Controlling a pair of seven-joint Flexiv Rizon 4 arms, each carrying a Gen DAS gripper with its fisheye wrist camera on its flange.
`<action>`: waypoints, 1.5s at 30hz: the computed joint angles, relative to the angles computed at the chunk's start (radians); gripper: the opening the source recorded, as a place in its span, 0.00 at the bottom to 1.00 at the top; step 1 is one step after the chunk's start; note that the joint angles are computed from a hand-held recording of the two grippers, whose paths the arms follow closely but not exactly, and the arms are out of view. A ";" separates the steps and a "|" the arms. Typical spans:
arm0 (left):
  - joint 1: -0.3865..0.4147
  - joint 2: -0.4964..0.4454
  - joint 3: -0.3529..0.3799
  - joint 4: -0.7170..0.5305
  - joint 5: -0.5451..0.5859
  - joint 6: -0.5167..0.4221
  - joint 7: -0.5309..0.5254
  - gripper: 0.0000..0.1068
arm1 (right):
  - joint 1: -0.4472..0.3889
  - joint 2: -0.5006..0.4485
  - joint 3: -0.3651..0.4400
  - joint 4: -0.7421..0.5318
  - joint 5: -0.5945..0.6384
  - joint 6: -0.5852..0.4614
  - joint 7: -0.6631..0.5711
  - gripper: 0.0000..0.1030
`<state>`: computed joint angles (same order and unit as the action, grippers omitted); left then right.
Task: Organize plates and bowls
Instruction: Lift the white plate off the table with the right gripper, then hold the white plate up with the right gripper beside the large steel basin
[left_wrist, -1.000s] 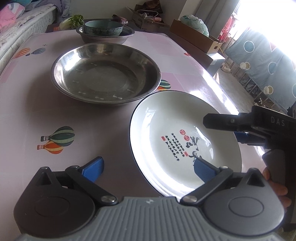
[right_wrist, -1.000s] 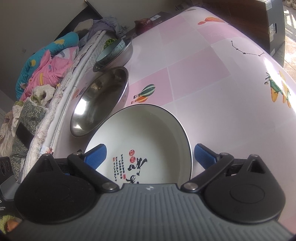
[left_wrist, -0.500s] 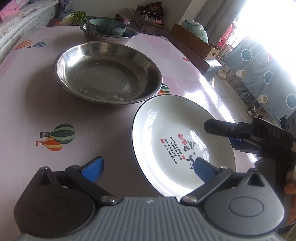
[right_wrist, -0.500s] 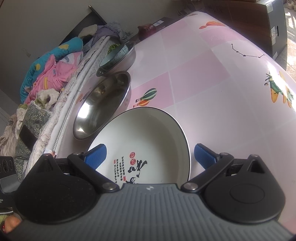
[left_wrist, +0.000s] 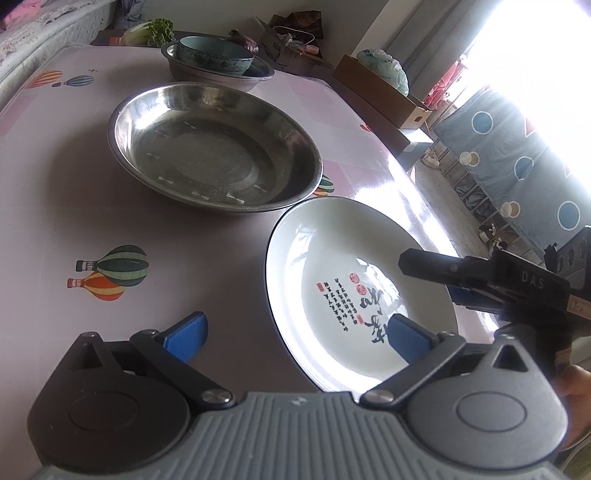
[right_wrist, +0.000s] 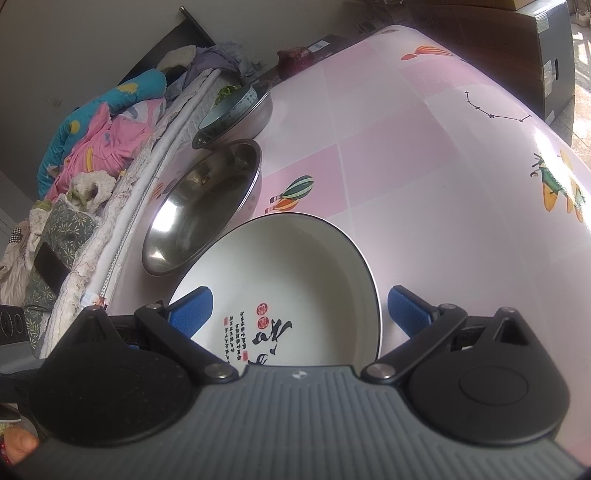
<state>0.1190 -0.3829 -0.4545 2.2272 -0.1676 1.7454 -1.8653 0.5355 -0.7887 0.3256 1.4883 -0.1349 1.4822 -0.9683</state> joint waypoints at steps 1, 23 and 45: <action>0.014 -0.003 -0.015 0.004 0.005 0.010 0.002 0.96 | 0.001 0.000 -0.001 0.002 0.001 0.005 -0.001 0.99; -0.276 -0.016 0.290 -0.050 0.010 0.022 0.034 0.39 | 0.192 0.083 -0.299 0.178 -0.053 0.159 0.223 0.58; -0.444 0.010 0.444 -0.071 -0.022 -0.073 0.036 0.23 | 0.315 0.140 -0.474 0.294 -0.182 0.169 0.346 0.15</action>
